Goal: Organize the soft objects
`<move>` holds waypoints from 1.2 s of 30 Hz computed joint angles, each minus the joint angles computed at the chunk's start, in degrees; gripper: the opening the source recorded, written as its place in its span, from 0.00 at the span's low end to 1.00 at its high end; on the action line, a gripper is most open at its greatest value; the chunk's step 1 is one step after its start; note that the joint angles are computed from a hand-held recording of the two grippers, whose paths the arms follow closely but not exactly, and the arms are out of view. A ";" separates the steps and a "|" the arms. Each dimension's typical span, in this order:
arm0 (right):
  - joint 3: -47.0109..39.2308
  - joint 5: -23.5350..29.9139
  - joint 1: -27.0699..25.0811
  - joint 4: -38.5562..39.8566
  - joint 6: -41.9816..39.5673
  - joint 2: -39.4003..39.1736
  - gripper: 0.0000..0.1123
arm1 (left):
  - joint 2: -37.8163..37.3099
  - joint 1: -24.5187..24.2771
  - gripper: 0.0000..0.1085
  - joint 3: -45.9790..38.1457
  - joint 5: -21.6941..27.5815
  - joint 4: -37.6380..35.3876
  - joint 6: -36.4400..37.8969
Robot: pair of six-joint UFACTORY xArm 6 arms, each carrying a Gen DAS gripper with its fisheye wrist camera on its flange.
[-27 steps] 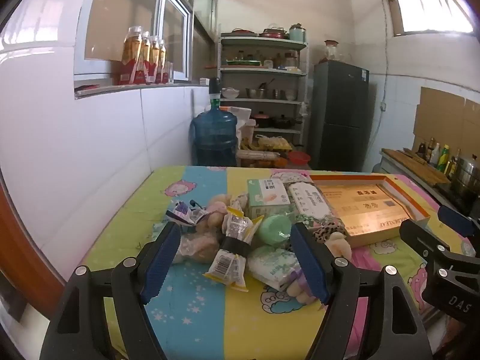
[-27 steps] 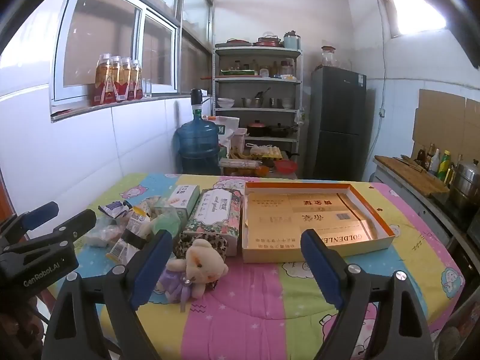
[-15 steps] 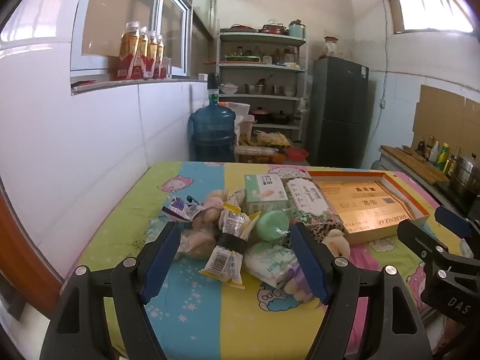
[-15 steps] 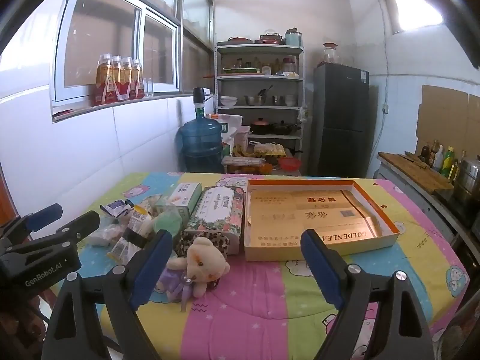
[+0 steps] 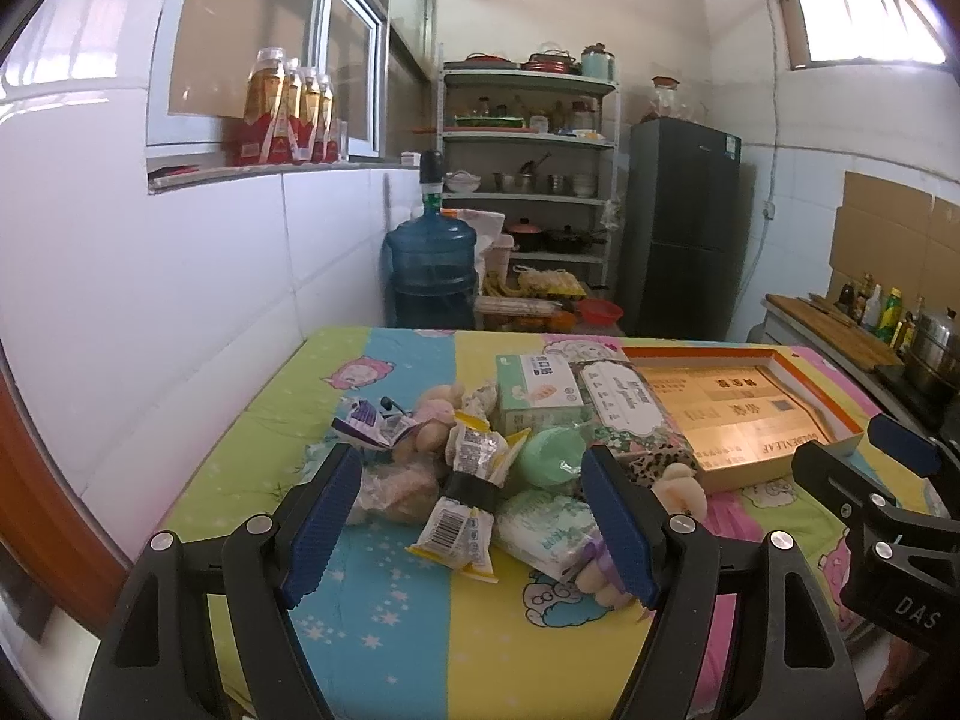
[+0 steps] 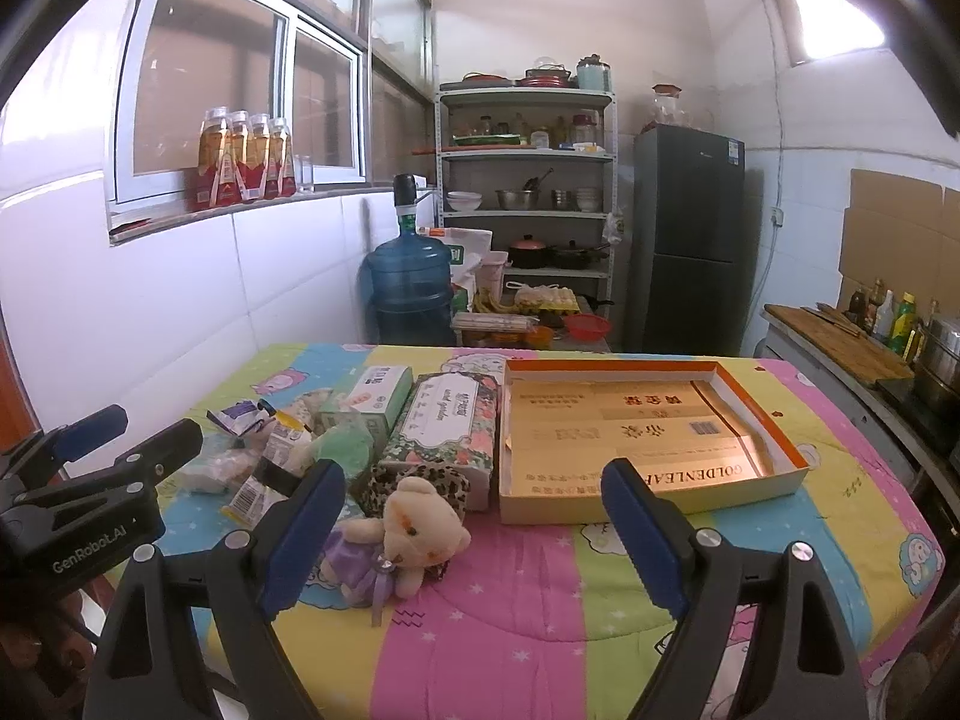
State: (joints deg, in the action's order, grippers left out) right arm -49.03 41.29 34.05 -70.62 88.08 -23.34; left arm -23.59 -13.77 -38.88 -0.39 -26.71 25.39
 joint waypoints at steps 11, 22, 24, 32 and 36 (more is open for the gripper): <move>-0.37 -0.94 -0.19 0.49 -0.86 0.32 0.78 | 0.07 0.07 0.72 0.06 -0.18 -0.52 0.53; -0.44 -1.46 -0.37 0.80 -1.34 0.43 0.78 | -0.12 0.13 0.72 0.14 0.04 -0.70 0.74; -0.48 -1.39 -0.33 0.74 -1.30 0.46 0.78 | -0.12 0.14 0.72 0.13 0.06 -0.72 0.74; -0.52 -1.53 -0.38 0.94 -1.42 0.53 0.78 | -0.06 0.18 0.72 0.27 -0.13 -1.02 0.96; -0.65 -1.64 -0.38 1.18 -1.51 0.75 0.78 | -0.07 0.18 0.72 0.40 -0.18 -1.09 0.85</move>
